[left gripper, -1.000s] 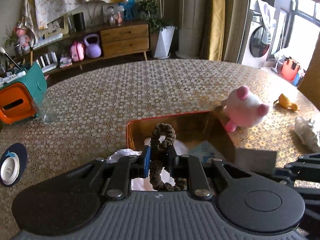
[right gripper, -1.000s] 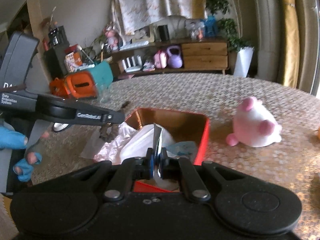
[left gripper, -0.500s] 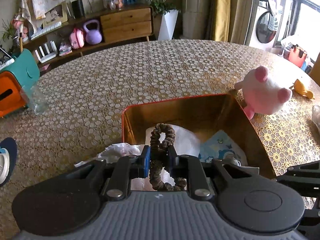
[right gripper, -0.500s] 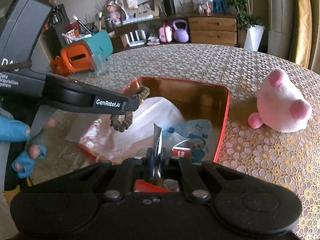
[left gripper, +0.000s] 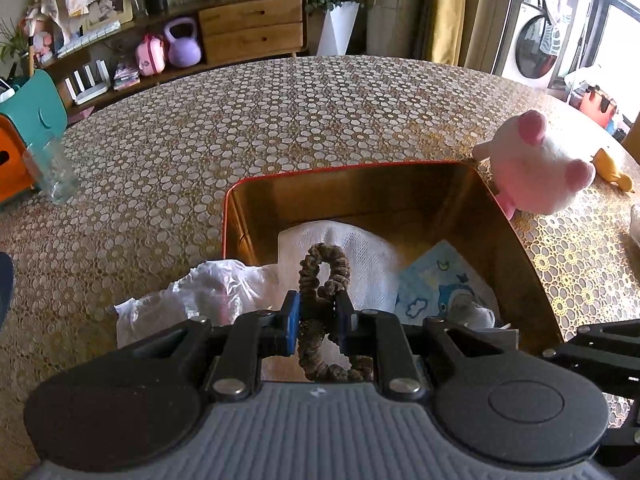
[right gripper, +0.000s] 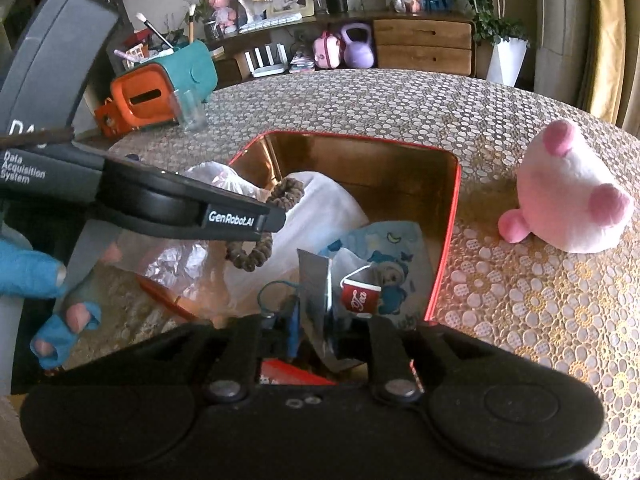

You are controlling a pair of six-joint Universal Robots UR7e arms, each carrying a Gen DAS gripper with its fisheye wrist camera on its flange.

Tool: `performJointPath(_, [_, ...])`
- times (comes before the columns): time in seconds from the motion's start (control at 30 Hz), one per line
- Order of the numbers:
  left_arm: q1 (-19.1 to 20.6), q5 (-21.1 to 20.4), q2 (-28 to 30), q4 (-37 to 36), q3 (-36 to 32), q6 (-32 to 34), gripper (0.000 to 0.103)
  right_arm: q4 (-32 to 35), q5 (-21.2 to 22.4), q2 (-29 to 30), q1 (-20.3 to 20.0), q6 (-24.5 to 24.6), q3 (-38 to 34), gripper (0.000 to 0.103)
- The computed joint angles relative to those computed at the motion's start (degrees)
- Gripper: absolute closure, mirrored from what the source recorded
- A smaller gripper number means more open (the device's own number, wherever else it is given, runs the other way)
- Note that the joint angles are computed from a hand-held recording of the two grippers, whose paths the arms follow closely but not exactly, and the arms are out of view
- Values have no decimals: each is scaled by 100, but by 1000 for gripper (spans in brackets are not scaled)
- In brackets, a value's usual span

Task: Organize soft objects
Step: 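Open the left tool over the red tin while the right tool releases the sachet inside, then withdraw both tools from the tin toward the white cloth and cotton swab bag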

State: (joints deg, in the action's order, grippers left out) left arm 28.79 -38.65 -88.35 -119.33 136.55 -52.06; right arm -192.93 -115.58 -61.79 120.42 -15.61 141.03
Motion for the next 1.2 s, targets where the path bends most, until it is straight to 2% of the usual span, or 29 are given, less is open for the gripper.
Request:
performJointPath(0.17, [48,-77,-34,-108,31,-18,84,-92,-58,0,48,-59,47,83])
performJointPath(0.23, [52,-91,-49,-157,45,-39,83,-176,-100,6,78,-111,69,76])
performJointPath(0.33, [31,-125,-79,-146,46,-143,76,-301,-162,-5,111,-178,110,72])
performJointPath(0.4, [7,-155,-126,-198,71,-161,69,-387,-207,-6,133,-214,134,71])
performJointPath(0.47, [-38,-148,-181,-237,105,-162,43,-447,-204,-47,138,-218,168,69])
performJointPath(0.6, [-208,-105,-263,-152,126,-229,42,-597,-182,-125,158,-240,251,64])
performJointPath(0.73, [-411,-91,-394,-32,140,-291,42,-735,-118,-248,214,-231,342,54])
performJointPath(0.9, [-771,-75,-606,242,151,-470,42,-779,0,-539,298,-209,500,48])
performJointPath(1.13, [-1366,-74,-777,608,119,-696,41,-717,102,-1275,479,-9,821,41])
performJointPath(1.2, [-1543,-68,-762,646,105,-795,34,-639,137,-1567,509,41,949,40])
